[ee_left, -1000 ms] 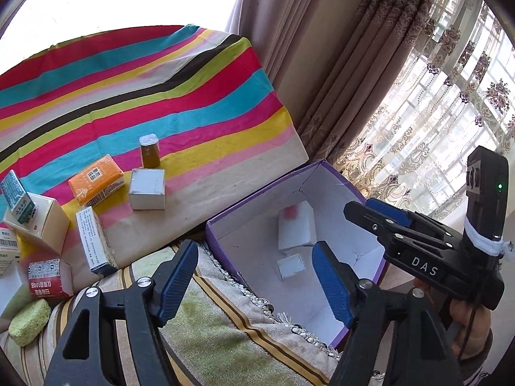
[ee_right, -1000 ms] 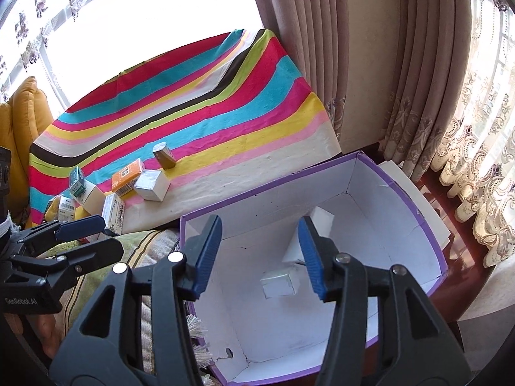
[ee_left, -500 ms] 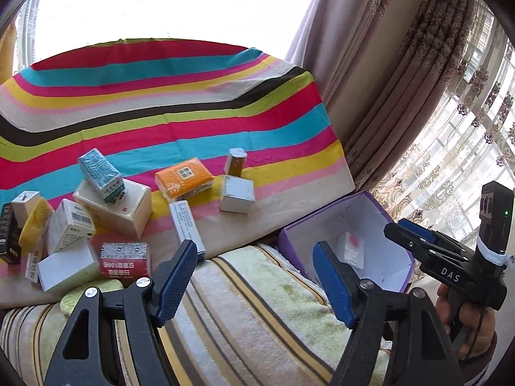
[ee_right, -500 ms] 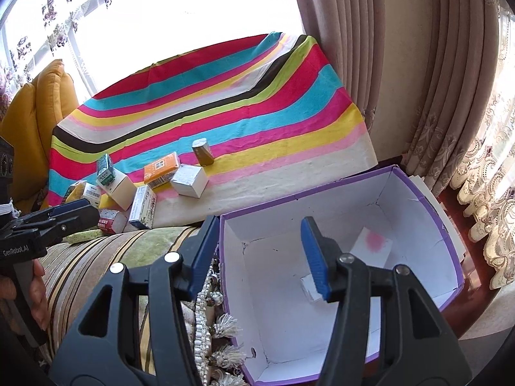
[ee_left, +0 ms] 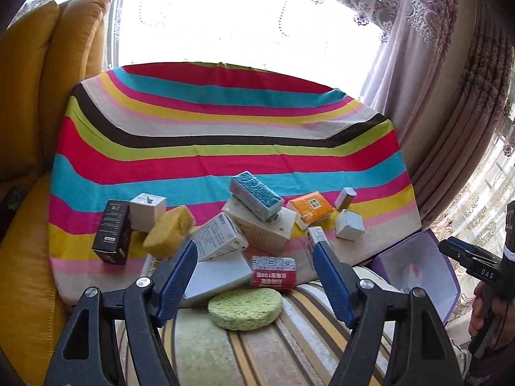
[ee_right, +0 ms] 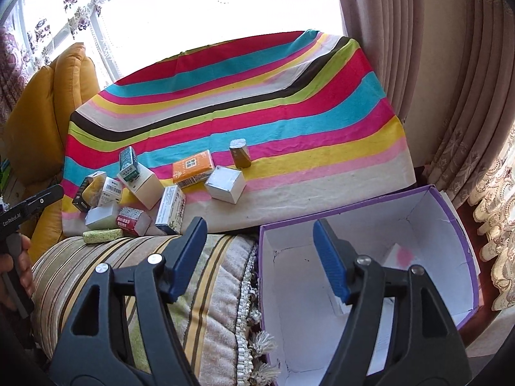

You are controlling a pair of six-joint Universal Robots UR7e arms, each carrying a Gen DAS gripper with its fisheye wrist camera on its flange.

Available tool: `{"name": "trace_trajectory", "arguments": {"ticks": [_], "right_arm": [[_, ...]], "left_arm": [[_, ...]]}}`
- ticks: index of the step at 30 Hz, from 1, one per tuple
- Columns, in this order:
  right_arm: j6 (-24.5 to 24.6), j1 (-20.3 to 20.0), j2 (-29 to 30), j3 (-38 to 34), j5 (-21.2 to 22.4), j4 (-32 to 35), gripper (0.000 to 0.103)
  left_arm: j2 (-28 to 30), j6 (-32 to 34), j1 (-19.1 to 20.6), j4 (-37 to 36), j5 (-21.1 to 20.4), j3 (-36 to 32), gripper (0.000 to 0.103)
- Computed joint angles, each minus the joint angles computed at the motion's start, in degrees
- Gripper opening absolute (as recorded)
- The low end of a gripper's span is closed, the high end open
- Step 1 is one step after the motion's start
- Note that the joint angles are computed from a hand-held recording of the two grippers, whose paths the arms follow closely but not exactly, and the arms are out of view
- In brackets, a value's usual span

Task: Organize objects
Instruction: 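Move the open right gripper back over the boxes on the cloth, then grasp the black box with the left gripper while the right gripper grasps the teal box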

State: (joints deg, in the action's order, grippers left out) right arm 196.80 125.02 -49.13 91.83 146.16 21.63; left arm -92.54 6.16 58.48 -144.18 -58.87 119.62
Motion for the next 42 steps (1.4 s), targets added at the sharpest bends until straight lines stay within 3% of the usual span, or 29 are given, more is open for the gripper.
{"name": "trace_trajectory", "arguments": {"ticks": [12,22,28,36,39,42], "right_arm": [[-9.29,-1.15,11.93,-18.69,-6.07,8.57,0.072],[-14.28,-1.72,24.73,-38.99,-9.95,19.82,0.073],[-17.37,-2.4,34.28,-52.78,-11.16,26.43,0.073],[-22.12,-3.32,45.3,-68.85,-9.37,33.22,0.073],[-23.2,-3.79,47.86,-72.8,-8.32,34.93,0.069],[-23.04,-4.46,50.12,-76.78,-8.12,37.14,0.058]], "left_arm": [[6.61,1.5,9.59,4.02,2.93,-11.9,0.075],[11.83,1.58,14.08,5.82,5.53,-16.65,0.075],[13.42,2.57,15.68,4.77,7.3,-16.78,0.068],[15.71,3.89,17.14,3.98,7.87,-18.06,0.057],[16.35,4.13,17.35,3.94,8.19,-18.28,0.052],[16.79,4.54,17.56,4.06,8.21,-18.51,0.043]]}}
